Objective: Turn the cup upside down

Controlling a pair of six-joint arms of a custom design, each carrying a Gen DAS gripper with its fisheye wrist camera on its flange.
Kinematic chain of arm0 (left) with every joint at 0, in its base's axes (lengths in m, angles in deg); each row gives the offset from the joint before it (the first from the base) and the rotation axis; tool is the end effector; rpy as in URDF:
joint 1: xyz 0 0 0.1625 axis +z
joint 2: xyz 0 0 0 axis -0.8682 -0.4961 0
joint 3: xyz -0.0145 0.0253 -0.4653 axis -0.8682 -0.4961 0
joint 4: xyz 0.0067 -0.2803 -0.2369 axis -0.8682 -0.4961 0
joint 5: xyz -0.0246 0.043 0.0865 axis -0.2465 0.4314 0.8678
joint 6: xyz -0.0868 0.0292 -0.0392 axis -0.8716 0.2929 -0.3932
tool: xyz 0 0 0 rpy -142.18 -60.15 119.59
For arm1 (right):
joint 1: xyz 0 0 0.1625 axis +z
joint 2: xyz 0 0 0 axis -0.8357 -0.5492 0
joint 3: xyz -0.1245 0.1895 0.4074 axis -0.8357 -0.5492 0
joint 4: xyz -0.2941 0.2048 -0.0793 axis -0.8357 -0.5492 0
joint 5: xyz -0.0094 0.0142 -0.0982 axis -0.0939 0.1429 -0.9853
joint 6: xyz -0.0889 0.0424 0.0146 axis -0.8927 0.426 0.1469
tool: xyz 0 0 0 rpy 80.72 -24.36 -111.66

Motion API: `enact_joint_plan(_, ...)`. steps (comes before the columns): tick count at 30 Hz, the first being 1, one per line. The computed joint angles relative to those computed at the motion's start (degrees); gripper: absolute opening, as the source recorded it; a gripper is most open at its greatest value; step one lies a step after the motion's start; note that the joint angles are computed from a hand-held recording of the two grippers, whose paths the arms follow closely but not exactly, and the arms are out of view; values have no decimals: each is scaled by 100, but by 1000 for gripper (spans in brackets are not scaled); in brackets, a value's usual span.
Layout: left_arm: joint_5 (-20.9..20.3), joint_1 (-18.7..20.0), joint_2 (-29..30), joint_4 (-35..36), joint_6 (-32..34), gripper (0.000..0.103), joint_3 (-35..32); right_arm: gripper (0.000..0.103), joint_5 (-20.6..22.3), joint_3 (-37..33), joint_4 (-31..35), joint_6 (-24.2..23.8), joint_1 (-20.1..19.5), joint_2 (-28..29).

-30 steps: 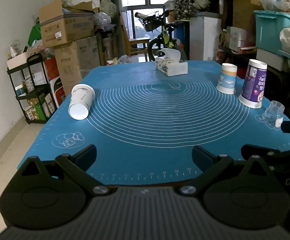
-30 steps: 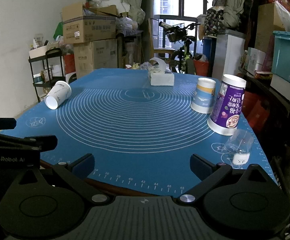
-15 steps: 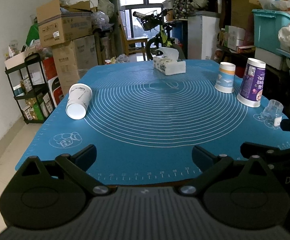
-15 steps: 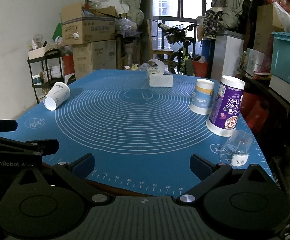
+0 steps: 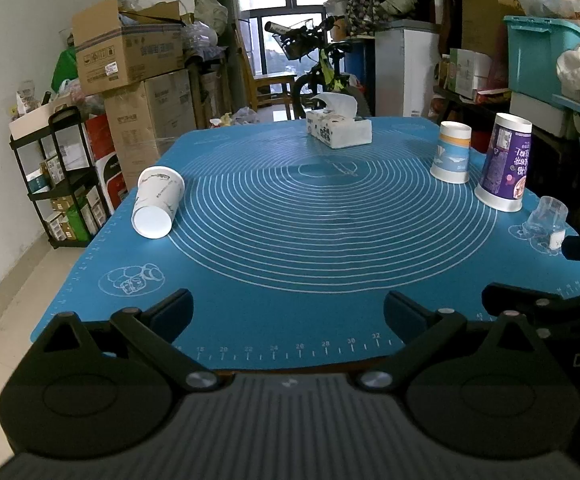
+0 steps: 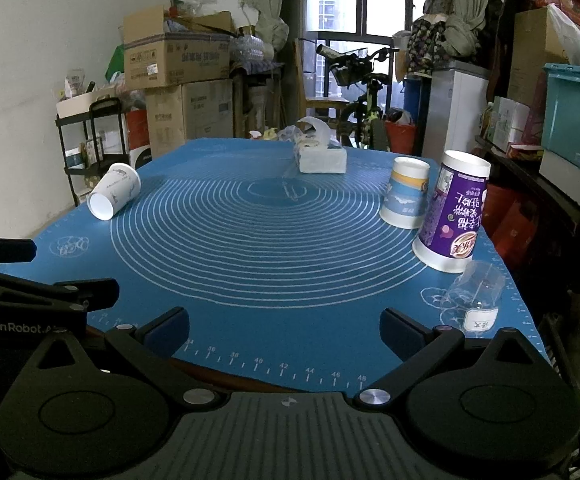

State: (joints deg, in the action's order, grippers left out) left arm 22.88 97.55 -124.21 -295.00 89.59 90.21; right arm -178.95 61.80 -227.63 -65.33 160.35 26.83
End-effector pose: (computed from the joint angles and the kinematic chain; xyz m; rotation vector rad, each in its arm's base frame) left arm -0.1906 -0.4218 0.1197 0.6633 2.0982 -1.0742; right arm 0.1856 -0.4082 0.1298 0.6241 -2.1603 1.1187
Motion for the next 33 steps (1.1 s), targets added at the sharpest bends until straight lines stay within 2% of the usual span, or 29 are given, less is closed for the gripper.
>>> enact_joint_plan(33, 24, 54, 38, -40, 108, 100, -72, 101, 40, -19, 76, 74, -17, -4)
